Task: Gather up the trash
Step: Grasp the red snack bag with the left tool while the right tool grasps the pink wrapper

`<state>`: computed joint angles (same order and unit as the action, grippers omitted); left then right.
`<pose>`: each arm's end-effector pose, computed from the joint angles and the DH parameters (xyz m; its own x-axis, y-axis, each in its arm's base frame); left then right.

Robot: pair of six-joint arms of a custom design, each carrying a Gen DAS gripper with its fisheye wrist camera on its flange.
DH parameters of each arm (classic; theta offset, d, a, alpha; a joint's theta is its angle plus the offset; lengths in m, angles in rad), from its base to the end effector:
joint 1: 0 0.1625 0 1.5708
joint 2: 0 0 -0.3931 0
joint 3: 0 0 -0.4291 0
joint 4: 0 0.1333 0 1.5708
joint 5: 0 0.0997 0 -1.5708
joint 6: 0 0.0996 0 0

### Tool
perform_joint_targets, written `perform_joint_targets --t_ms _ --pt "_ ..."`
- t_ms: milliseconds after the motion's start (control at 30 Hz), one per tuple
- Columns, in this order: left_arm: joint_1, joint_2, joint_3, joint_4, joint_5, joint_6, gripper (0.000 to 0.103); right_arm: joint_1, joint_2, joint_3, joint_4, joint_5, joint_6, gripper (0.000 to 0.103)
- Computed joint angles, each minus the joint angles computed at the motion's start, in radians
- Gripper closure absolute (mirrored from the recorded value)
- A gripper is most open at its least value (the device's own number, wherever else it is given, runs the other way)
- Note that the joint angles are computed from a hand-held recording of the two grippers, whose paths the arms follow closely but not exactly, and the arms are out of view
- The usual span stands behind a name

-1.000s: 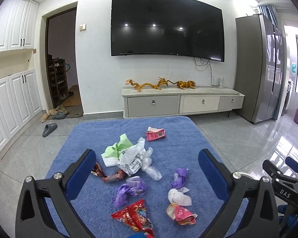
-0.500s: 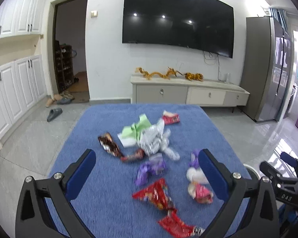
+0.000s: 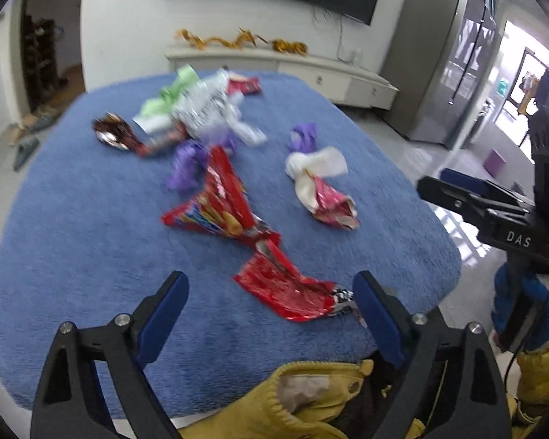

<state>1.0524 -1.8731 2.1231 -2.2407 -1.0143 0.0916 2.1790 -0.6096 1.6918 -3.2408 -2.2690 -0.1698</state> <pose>-0.0487 -0.4606 0.3950 -0.7993 0.3053 -0.5176 0.5278 0.7685 -0.3618 0.4277 -0.4930 0.0005 -0.7400 -0.2584 0.6210 -0.6093 0.6486 -0.4562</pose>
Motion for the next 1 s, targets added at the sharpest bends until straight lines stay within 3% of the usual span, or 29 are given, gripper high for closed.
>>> perform_joint_targets --t_ms 167,267,400,500,633,733,767,833,867,1000 --pt "0.033 0.056 -0.033 0.016 -0.024 -0.008 0.013 -0.027 -0.010 -0.006 0.077 0.105 0.009 0.032" --pt "0.061 0.093 -0.066 0.043 -0.058 -0.018 0.031 -0.052 -0.013 -0.022 0.143 0.182 0.018 0.041" --pt "0.078 0.105 -0.077 0.051 -0.107 0.003 0.038 -0.078 -0.003 -0.069 0.251 0.297 -0.019 0.042" --pt "0.088 0.108 -0.083 0.050 -0.139 0.017 0.048 -0.087 0.025 -0.121 0.327 0.321 -0.052 0.042" --pt "0.089 0.114 -0.081 0.040 -0.152 0.034 0.054 -0.108 0.059 -0.176 0.412 0.348 -0.060 0.042" --pt "0.089 0.132 -0.090 0.029 -0.152 0.040 0.059 -0.128 0.071 -0.198 0.454 0.371 -0.046 0.054" --pt "0.090 0.141 -0.095 0.026 -0.151 0.040 0.061 -0.134 0.070 -0.199 0.460 0.383 -0.042 0.065" --pt "0.088 0.151 -0.103 0.022 -0.151 0.038 0.066 -0.145 0.064 -0.194 0.460 0.405 -0.041 0.066" --pt "0.086 0.149 -0.105 0.023 -0.155 0.035 0.091 -0.148 0.058 -0.186 0.454 0.414 -0.044 0.066" --pt "0.084 0.163 -0.126 0.041 -0.169 0.023 0.095 -0.150 0.029 -0.145 0.420 0.429 -0.055 0.068"
